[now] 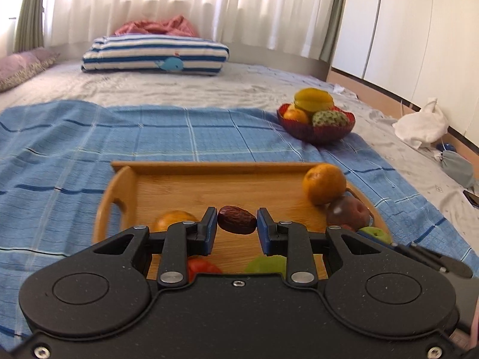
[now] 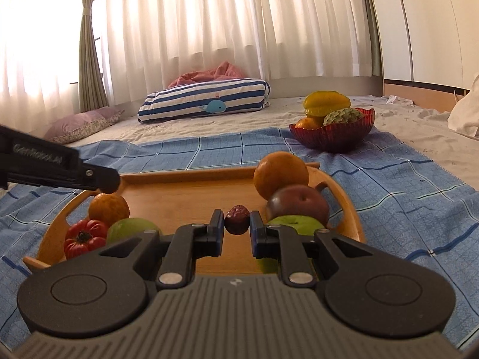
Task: Organize fruits
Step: 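Carry both dates over the tray, lower them and open both grippers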
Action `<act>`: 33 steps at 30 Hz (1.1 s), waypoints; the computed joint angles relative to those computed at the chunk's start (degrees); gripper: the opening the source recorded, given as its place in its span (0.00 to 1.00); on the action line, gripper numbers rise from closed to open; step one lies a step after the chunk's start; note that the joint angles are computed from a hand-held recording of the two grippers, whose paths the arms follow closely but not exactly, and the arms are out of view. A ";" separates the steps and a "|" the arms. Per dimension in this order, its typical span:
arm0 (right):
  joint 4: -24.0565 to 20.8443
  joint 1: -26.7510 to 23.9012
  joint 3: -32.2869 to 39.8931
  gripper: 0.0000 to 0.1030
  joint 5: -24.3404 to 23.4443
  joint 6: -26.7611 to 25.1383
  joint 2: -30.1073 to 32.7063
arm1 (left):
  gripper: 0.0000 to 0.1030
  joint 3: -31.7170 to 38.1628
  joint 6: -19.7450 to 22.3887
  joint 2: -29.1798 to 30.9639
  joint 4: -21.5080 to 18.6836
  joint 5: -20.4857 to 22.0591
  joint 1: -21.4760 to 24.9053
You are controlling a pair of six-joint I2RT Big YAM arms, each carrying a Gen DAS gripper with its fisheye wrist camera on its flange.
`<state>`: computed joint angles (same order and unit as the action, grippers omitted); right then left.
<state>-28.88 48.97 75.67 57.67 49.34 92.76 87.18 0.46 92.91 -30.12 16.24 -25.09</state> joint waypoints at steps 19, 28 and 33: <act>-7.01 -0.99 4.11 0.21 -5.07 0.99 2.66 | 0.27 7.79 2.46 7.43 -8.40 -4.37 -3.34; -4.95 -0.48 2.58 0.33 -5.59 0.83 1.14 | 0.44 6.19 2.98 5.98 -6.78 -4.67 -3.47; -4.36 1.01 1.15 0.37 -4.27 0.64 -0.43 | 0.48 2.23 4.70 2.41 -4.23 -4.20 -3.26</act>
